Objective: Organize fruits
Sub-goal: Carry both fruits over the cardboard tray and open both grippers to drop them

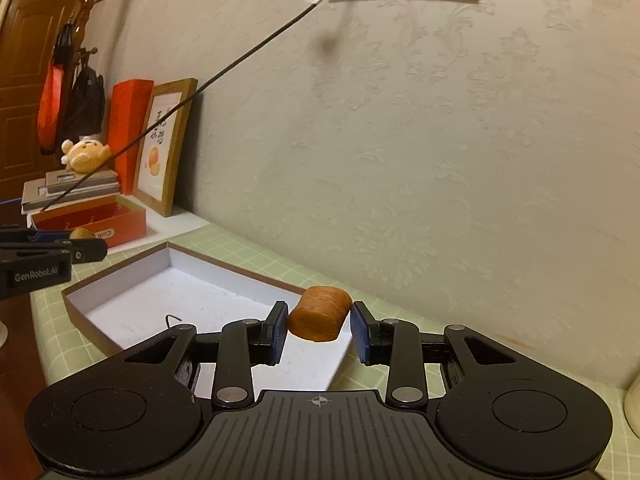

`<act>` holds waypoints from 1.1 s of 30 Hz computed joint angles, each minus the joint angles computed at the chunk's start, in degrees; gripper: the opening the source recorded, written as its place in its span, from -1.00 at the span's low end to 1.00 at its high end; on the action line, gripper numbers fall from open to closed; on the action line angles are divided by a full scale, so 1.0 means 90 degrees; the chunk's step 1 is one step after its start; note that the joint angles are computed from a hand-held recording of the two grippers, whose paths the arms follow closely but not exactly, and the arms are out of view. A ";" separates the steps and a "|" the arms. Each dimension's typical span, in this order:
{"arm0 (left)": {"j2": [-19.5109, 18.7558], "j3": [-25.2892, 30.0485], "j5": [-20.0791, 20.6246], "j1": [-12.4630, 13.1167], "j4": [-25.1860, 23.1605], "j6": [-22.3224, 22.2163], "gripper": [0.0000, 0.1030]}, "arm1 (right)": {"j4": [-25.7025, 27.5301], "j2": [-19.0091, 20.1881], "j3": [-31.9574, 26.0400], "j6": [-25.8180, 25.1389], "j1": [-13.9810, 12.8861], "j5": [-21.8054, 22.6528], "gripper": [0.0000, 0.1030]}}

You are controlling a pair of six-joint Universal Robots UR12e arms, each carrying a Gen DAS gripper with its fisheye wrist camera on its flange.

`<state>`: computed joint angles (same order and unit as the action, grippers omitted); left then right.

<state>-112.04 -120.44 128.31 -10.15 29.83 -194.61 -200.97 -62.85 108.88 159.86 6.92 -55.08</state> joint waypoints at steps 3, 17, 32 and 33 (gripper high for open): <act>-0.0016 0.0020 0.0029 0.0101 0.0011 -0.0045 -0.68 | 0.0017 0.0126 -0.0185 0.0039 0.0074 -0.0040 -0.33; -0.0040 0.0029 0.0049 0.0445 -0.0462 -0.0380 -0.68 | 0.0704 0.0608 -0.0971 0.0012 0.0304 -0.0245 -0.33; -0.0150 0.0302 -0.0169 0.0684 -0.1271 -0.0495 -0.64 | 0.1528 0.1025 -0.1640 0.0059 0.0458 -0.0465 -0.33; -0.0174 0.0328 -0.0091 0.0674 -0.1278 -0.0494 -0.49 | 0.1696 0.1034 -0.1692 0.0013 0.0463 -0.0443 -0.32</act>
